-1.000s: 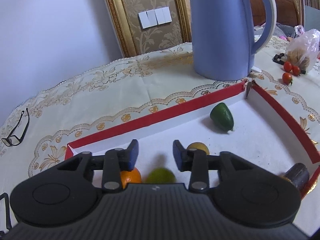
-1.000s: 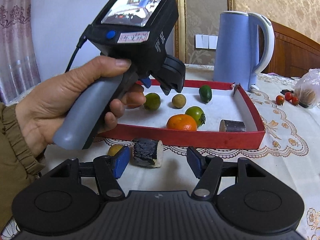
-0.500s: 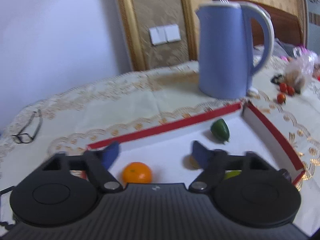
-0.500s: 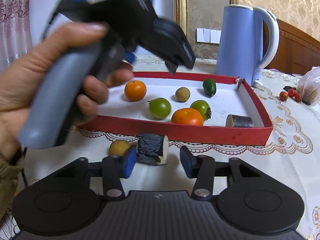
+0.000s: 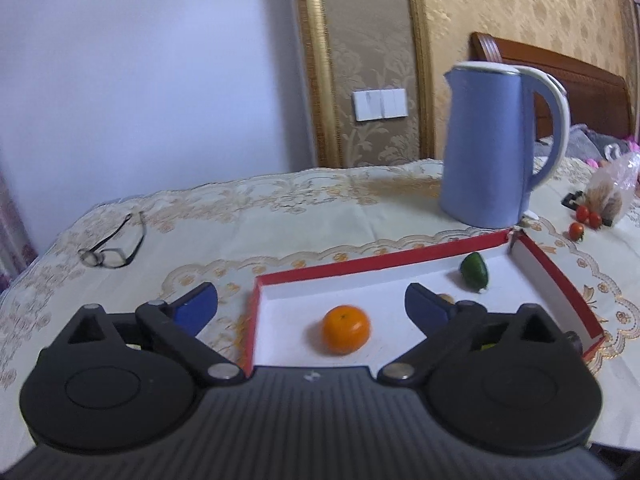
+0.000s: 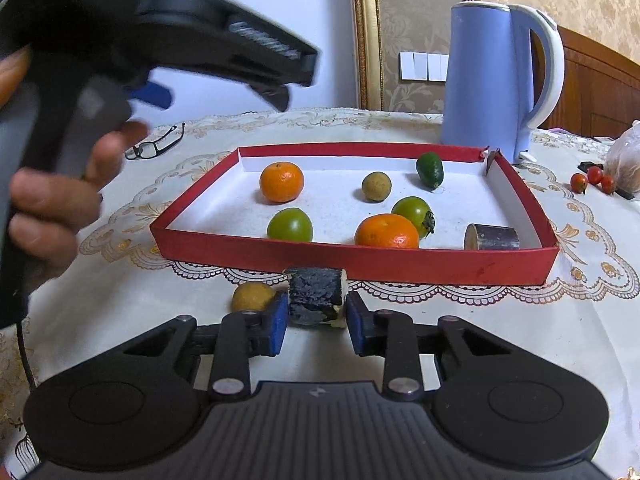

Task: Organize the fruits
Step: 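Grasp the dark block on the table with the right gripper, then carry the dark block over the box with the right gripper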

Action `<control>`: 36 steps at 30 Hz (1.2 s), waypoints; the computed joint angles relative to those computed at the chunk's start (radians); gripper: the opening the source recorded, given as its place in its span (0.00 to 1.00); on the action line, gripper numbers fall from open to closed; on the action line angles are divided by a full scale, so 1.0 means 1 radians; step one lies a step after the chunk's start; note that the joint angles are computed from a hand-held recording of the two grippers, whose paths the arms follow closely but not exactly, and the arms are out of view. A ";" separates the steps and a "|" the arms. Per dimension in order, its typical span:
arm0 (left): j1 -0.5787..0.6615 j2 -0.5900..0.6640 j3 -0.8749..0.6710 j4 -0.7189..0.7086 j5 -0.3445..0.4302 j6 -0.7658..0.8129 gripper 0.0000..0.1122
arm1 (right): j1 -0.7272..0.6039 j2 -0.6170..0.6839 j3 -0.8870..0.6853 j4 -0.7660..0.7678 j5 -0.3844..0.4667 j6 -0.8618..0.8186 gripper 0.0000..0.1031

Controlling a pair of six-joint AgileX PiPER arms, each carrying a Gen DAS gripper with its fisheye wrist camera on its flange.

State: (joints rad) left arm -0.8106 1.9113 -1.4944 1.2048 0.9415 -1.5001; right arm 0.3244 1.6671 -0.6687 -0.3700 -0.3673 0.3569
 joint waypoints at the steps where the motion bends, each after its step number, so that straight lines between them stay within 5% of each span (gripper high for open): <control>1: -0.005 -0.010 0.020 0.008 0.010 -0.024 0.90 | -0.002 -0.002 0.002 -0.007 -0.003 0.005 0.29; 36: -0.143 -0.121 0.284 0.009 0.015 -0.211 0.92 | -0.201 -0.127 0.012 -0.279 -0.074 0.230 0.28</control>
State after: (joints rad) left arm -0.9536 1.7899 -1.2107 1.2134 0.9564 -1.7106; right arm 0.1235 1.5403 -0.6566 -0.6487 -0.4411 0.5865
